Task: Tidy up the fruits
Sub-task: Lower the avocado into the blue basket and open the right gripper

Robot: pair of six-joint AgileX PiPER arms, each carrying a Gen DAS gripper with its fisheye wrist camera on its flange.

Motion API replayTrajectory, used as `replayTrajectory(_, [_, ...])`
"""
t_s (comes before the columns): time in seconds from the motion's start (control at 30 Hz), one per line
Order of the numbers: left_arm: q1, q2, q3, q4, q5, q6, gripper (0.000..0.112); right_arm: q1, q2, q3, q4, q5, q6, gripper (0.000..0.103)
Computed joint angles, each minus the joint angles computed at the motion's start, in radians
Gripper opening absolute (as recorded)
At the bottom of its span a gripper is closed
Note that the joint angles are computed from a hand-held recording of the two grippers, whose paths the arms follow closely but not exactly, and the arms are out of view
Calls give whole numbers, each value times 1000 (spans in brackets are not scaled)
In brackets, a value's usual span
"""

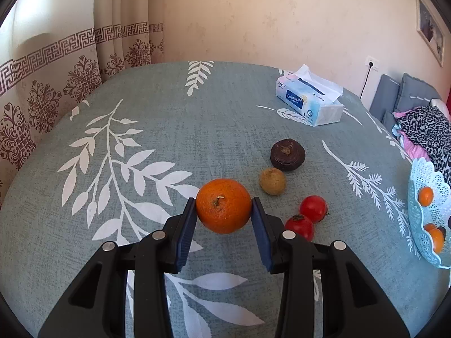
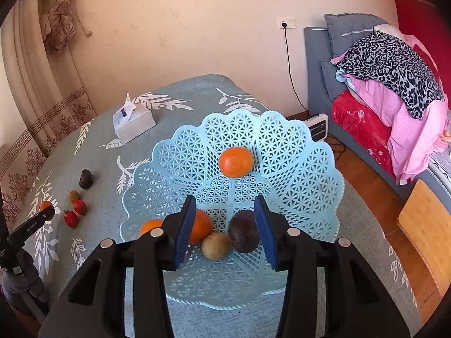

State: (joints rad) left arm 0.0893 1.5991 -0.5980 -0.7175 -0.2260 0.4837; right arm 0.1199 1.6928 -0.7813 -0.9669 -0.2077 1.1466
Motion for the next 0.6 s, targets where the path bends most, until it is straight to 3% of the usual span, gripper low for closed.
replayTrajectory(0.23, [-112,-20,-19,-386,24,317,40,-64,-6,46,141,-67,-164,44])
replayTrajectory(0.37, [-230,-31,-46,-595,-23,513,40,-105,-13,62,119,-116,-163,44])
replayTrajectory(0.6, [-410,2,-144,-895,-68,789,40,-134,-2,89,216,-153,-255,45])
